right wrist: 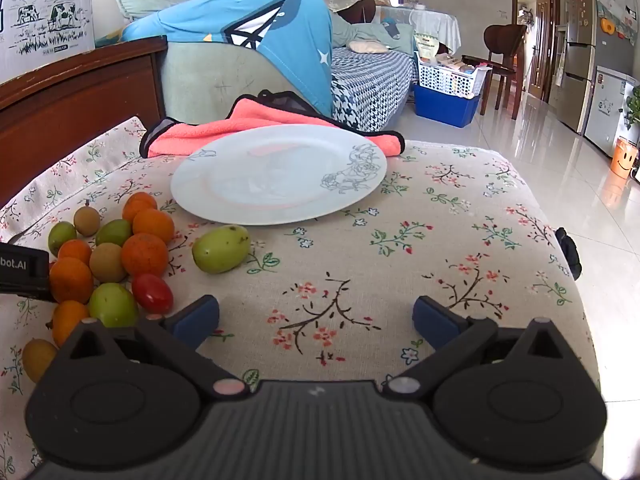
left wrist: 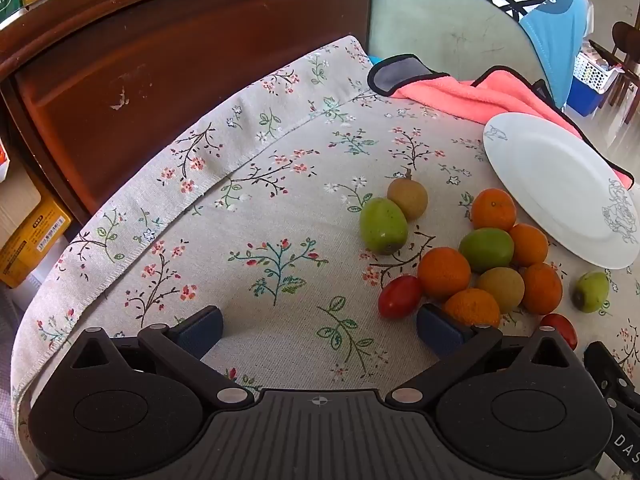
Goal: Organize fruits
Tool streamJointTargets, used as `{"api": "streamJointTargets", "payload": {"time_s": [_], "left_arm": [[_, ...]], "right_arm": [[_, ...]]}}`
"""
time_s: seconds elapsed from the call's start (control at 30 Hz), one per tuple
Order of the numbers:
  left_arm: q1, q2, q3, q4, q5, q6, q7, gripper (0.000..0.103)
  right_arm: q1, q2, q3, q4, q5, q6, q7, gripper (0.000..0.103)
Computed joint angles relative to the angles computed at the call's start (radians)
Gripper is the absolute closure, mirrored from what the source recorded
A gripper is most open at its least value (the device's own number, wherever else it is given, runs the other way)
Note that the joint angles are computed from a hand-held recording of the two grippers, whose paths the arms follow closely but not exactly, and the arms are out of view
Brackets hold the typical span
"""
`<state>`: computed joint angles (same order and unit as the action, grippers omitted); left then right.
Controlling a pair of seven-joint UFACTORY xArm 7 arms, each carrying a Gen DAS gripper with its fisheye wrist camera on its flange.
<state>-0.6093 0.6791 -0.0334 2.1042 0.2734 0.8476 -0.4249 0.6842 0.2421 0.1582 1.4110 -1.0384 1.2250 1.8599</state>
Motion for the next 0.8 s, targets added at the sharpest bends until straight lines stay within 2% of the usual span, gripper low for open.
{"api": "streamJointTargets", "payload": {"time_s": [0.17,0.43,0.63,0.8], "left_arm": [[0.002,0.004,-0.004,0.012,-0.006,0.015,0.007,0.0],[0.026,0.058,-0.033,0.131,-0.077,0.138,0.117,0.0],[0.031,0.013,-0.02,0.094,-0.098,0.191,0.093,0.0],[0.047,-0.041,-0.034,0.037,-0.108,0.197,0.098,0.0]], "right_arm": [[0.003,-0.001,0.001,-0.003,-0.006,0.004,0.006,0.001],[-0.001,-0.006,0.002,-0.002,0.01,0.001,-0.007,0.001],[-0.03,0.009,0.003,0.07,0.146,0.0,-0.107,0.001],[-0.022,0.044,-0.004,0.176,0.266,0.086,-0.191,0.001]]}}
